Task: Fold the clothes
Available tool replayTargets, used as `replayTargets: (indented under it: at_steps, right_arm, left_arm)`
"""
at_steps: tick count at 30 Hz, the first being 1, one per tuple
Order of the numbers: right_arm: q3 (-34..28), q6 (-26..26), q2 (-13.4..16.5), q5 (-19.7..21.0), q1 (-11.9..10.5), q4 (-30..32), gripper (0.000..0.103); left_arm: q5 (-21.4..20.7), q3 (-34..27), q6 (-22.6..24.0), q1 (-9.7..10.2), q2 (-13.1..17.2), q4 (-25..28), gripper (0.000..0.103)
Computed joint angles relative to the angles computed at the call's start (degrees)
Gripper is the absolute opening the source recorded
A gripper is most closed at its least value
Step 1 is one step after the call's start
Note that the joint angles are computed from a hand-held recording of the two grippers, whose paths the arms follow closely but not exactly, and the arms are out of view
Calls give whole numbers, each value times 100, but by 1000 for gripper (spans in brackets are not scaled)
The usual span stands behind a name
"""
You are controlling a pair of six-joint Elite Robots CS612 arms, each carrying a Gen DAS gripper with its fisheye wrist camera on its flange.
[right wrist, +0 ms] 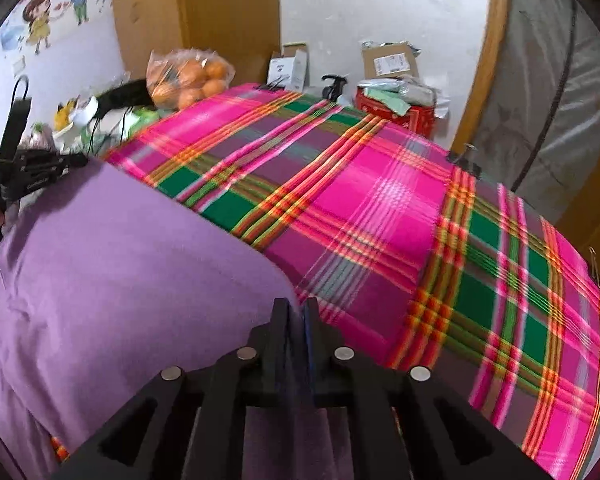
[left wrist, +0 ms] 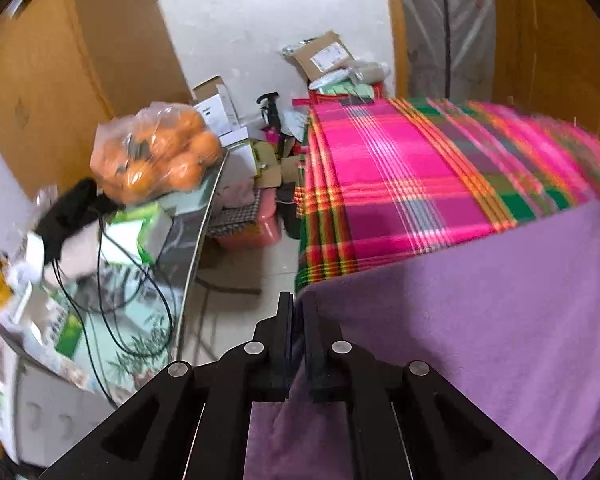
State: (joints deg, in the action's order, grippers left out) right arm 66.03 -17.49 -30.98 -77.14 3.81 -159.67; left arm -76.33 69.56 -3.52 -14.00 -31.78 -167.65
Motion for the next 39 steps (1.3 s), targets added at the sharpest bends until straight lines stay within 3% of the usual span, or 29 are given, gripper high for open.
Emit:
replayTargets:
  at_steps: [6,10,13,19,22,26,33,39]
  right_arm:
    - [679,247,-398,37,-140,-595,13]
    - [1174,321,-605,0,-250,-803,13]
    - [1474,561,-705,-43,-359,-854,13]
    - [2065,929,-937,199,-506,-1300,17]
    - [2263,852,-1029,281,-479,-1469,19]
    - [2543,707,-1175,369,-415,-1739,19]
    - [2816,598,-1340,791,-251,-2114,27]
    - [2714,4,-1282,940,69,-1843,28]
  left_arm:
    - [-402,1005,-482,144,-606,-754,6]
    - [-906,2020,-682,156,-1060,-1267,8]
    - [-998,2607,-899,99,-1246,-1469,8]
    - [-365,3410,-1532,-91,-1434,-1941,10]
    - [290,3566,-1558,-218,-1502,-1862,17]
    - [627,3780,-1978,-279,-1630,-1824,17]
    - [670,4207,-3043,-324,-1729,-2274,21]
    - [366,4188,-3702,-268,-1662,-2375,28]
